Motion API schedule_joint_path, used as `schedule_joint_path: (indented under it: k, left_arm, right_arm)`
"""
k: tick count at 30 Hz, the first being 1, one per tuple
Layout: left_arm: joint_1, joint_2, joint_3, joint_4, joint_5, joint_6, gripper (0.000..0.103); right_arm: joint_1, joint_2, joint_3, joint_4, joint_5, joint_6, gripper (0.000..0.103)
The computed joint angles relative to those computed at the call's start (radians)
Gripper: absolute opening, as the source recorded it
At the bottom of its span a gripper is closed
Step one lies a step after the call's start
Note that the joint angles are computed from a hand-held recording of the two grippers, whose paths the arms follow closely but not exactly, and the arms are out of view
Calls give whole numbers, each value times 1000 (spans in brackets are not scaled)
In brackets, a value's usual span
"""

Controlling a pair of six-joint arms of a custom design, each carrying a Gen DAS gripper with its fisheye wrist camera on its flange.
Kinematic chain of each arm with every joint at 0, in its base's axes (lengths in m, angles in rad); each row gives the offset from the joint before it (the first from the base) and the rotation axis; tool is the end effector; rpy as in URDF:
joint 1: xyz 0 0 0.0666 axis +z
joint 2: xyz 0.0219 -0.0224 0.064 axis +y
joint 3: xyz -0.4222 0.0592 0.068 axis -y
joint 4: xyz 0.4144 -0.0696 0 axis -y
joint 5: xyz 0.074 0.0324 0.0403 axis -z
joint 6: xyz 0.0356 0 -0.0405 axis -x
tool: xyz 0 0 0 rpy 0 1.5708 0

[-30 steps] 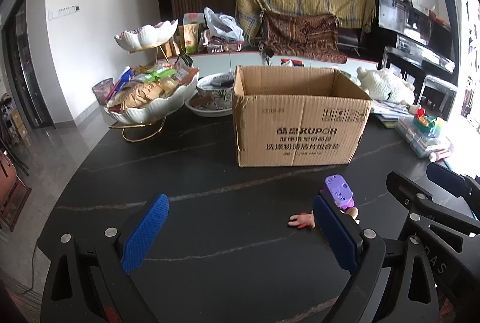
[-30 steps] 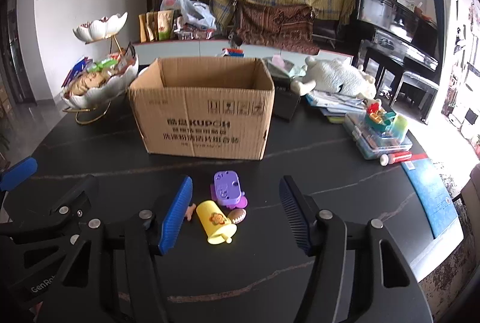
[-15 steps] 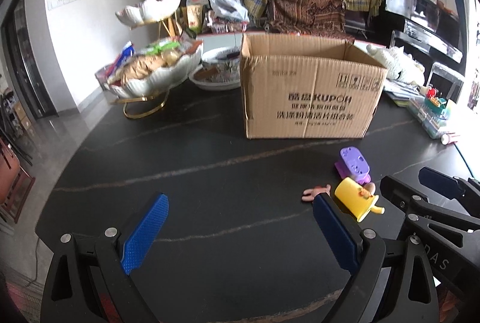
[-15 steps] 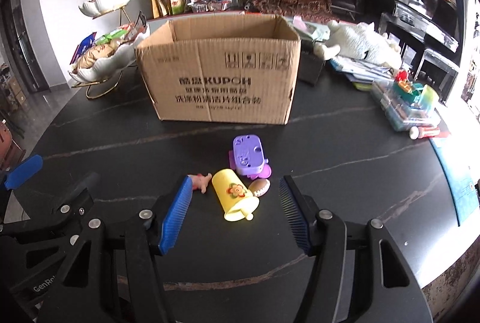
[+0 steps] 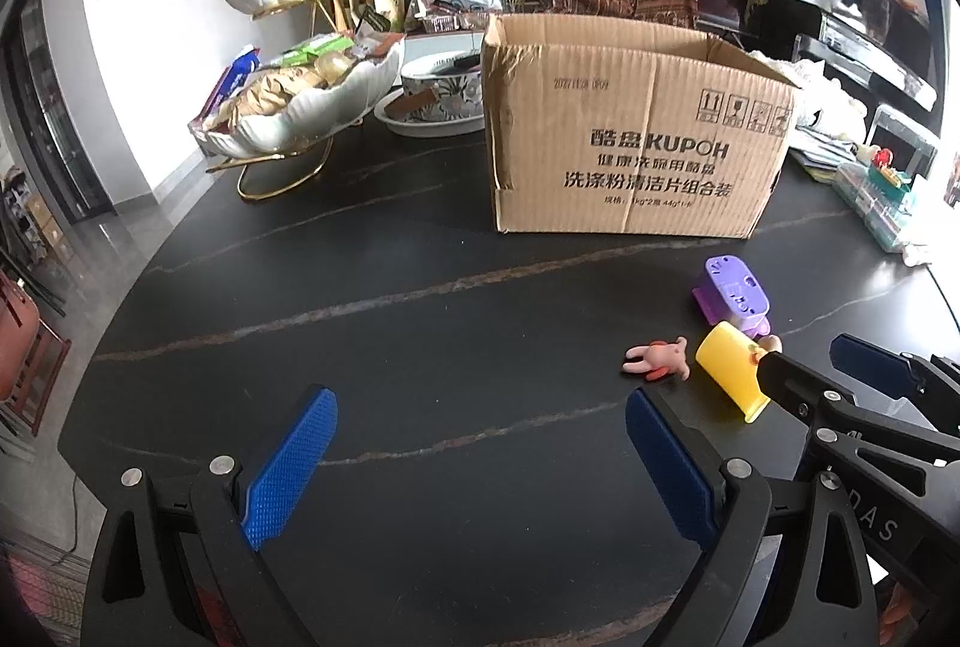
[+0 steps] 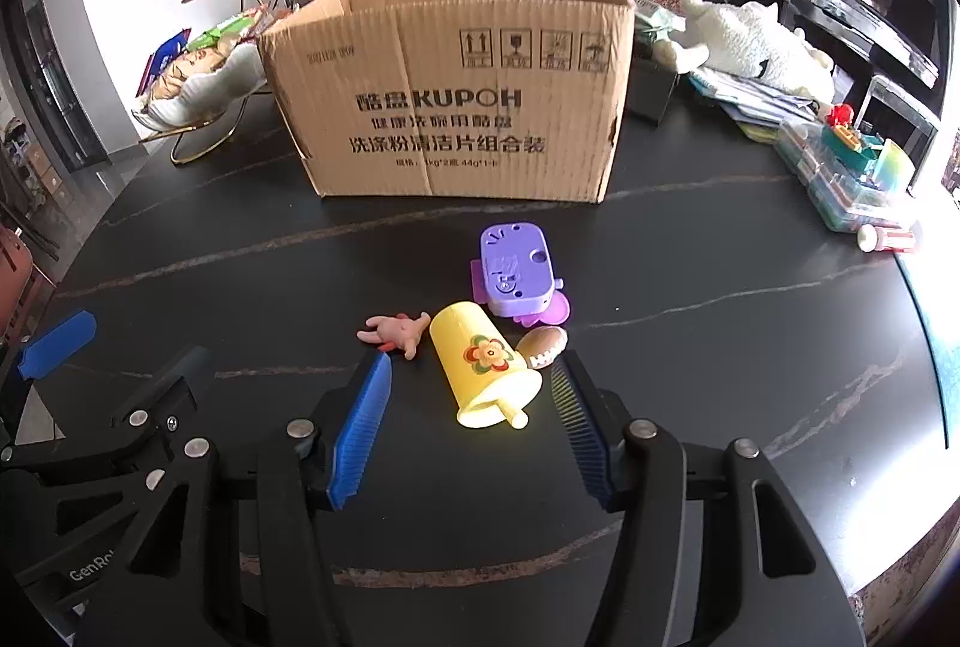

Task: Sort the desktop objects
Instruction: 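Lower both open grippers toward the yellow cup and pink doll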

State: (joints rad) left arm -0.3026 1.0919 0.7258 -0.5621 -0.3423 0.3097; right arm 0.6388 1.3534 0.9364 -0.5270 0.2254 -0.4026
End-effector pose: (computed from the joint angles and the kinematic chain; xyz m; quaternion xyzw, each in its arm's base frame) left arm 0.3270 -0.0900 0.3021 -0.0571 0.9348 0.0603 0.3454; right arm 0.3580 0.2555 0.3015 -0.0769 0.9428 0.0596 0.3190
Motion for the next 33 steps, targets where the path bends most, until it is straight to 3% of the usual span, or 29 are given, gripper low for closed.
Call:
schedule_joint_path:
  k: [33]
  left_arm:
    - [22, 120, 31, 2, 18, -6, 95]
  right_arm:
    - [-39, 109, 35, 3, -76, 19, 51]
